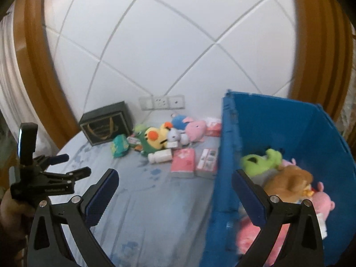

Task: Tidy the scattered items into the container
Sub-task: 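Move both grippers back toward the remaining items on the table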

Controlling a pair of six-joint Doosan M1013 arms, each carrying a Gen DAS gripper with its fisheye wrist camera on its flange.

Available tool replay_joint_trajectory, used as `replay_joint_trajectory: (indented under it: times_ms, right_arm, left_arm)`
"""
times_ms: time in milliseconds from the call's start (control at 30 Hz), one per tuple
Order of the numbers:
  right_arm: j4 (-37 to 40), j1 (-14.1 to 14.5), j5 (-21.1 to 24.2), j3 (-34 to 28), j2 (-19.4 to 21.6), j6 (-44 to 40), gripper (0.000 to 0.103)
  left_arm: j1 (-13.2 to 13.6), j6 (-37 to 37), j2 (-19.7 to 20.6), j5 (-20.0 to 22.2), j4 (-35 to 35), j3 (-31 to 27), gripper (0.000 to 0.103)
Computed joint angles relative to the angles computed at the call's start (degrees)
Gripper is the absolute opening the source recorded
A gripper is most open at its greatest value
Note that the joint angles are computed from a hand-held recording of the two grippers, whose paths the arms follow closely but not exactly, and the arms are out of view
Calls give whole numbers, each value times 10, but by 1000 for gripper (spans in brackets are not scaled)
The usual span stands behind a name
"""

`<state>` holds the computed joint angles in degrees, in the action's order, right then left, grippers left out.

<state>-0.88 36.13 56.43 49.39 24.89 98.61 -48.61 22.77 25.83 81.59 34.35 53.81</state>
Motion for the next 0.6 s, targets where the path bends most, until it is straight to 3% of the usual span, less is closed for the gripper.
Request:
replay_joint_trajectory:
  times_ms: [333,600]
  right_arm:
    - [-28,32,59,-109,111,16,103]
    - [-44,29,104,-219,225,46,102]
  left_arm:
    - [53,-34,-50,-65,-7,129,98]
    - [105,-30,-31,-128,1,178,98]
